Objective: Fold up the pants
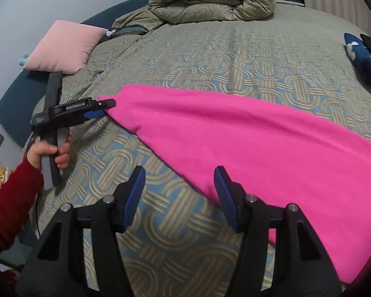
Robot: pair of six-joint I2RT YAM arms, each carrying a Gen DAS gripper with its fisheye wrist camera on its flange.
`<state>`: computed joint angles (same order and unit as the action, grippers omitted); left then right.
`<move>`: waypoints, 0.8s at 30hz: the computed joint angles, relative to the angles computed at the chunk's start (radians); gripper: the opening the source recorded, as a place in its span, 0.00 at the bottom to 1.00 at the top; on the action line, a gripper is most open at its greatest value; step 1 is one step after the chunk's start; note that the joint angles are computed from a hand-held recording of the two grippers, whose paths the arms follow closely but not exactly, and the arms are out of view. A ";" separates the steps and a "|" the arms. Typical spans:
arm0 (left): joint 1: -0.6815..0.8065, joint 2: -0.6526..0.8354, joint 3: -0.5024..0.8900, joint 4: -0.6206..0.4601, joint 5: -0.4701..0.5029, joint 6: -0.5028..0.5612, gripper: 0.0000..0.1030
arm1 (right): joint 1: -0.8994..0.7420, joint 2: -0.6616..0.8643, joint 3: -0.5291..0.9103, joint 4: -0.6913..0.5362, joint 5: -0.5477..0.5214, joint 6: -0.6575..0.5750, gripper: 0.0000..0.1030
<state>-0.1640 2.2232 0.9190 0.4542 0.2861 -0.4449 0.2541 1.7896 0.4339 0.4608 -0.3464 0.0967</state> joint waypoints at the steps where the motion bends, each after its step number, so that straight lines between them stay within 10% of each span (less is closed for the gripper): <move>1: 0.009 0.008 0.019 -0.009 0.008 -0.007 0.59 | 0.012 0.017 0.017 0.001 0.001 0.013 0.57; 3: 0.019 0.037 0.058 0.002 0.007 -0.033 0.53 | 0.026 0.029 0.027 -0.001 0.004 0.028 0.57; 5: 0.025 0.066 0.127 -0.013 0.020 -0.036 0.05 | 0.042 0.040 0.043 -0.015 0.013 0.042 0.57; 11: -0.046 -0.073 0.071 0.153 -0.120 0.134 0.06 | 0.021 0.043 0.075 -0.012 -0.016 0.078 0.58; 14: -0.045 0.015 0.201 -0.024 -0.184 0.183 0.10 | 0.028 0.084 0.136 -0.041 -0.012 0.102 0.62; 19: 0.027 0.099 0.200 -0.114 -0.149 0.063 0.21 | 0.056 0.128 0.186 -0.080 0.011 0.090 0.62; 24: 0.085 0.041 0.009 0.093 -0.051 -0.083 0.48 | 0.084 0.172 0.257 -0.134 0.071 0.071 0.62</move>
